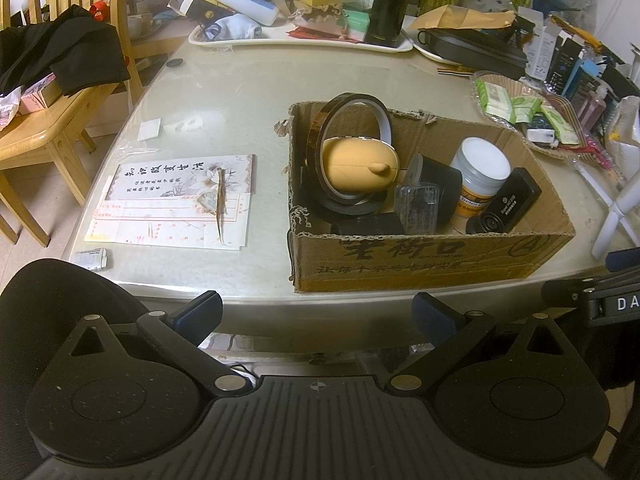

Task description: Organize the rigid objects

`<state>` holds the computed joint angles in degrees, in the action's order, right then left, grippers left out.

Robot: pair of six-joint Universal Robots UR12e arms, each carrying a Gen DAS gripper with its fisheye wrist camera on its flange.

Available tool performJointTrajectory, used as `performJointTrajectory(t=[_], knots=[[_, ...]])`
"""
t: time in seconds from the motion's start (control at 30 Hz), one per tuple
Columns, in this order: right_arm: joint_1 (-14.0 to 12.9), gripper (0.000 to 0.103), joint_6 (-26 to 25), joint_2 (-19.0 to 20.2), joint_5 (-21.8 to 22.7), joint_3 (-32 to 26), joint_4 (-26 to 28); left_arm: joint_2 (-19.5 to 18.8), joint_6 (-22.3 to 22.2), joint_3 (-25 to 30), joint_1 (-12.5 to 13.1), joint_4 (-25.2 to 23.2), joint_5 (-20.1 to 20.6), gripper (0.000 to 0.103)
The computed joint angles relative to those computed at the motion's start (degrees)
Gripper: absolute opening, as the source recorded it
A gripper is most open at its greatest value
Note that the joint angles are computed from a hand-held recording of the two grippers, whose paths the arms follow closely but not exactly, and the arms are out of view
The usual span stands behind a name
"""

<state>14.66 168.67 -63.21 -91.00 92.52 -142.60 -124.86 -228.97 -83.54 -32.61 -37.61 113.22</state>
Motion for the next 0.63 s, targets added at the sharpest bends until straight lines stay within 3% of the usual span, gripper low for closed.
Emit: performJointTrajectory(t=[0.63], knots=[[0.1, 0.103, 0.0, 0.0, 0.0, 0.0, 0.0, 0.2, -0.7, -0.3, 0.0, 0.4, 0.5, 0.103]])
